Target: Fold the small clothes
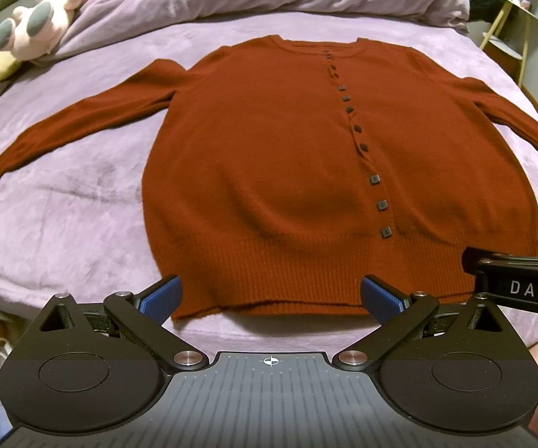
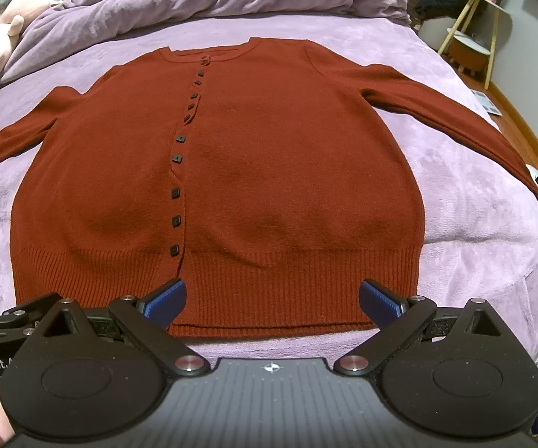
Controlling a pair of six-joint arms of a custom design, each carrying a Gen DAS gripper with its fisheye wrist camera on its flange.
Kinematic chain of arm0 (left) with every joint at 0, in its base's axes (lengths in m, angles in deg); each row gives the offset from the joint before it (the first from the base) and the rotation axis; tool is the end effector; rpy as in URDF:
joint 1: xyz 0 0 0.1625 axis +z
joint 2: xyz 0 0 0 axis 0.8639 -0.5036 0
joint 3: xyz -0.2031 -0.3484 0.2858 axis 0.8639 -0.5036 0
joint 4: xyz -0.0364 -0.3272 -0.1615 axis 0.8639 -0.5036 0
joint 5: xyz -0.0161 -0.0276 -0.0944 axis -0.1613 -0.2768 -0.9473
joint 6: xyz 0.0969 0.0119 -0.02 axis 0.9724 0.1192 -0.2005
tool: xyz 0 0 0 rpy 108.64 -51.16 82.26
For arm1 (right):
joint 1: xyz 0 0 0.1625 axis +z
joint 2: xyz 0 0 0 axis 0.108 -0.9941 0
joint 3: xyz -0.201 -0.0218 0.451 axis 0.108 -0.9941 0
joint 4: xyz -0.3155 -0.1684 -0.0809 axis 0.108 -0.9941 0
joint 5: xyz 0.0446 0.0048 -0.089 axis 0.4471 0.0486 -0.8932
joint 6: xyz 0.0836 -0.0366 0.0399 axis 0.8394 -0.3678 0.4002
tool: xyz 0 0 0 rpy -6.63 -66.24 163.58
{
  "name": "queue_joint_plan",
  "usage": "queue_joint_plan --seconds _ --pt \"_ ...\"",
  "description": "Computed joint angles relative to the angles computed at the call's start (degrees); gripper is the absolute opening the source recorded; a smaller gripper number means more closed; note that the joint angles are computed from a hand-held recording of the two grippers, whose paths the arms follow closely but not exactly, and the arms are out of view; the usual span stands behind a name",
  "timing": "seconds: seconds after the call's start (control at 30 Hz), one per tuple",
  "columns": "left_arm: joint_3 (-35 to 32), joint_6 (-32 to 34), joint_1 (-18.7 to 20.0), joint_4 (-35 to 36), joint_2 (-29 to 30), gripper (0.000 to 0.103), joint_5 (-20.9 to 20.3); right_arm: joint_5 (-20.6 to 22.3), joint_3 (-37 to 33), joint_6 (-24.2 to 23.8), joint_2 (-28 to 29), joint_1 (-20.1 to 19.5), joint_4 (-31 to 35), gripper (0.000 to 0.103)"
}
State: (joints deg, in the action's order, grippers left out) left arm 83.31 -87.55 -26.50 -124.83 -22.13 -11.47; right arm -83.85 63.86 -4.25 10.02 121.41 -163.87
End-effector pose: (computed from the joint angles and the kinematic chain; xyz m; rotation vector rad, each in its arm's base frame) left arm -0.1913 -0.3612 0.1484 0.8377 2.3393 -0.4284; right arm 0.2571 -0.2517 0.1365 -0.4398 -2.1145 0.6860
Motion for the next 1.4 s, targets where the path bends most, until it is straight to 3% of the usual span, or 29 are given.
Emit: queue_joint_plan --seconds 1.1,1.4 --pt "-1.05 -0.77 0.73 1.58 0.62 0.103 0.03 0.95 2.31 -1.32 0.33 -1.47 -6.57 0.099" --pt "-1.83 -0.43 1.09 2.10 1.36 0.103 -0.21 1.67 5.15 -4.58 1.36 -2.60 -15.43 0.099"
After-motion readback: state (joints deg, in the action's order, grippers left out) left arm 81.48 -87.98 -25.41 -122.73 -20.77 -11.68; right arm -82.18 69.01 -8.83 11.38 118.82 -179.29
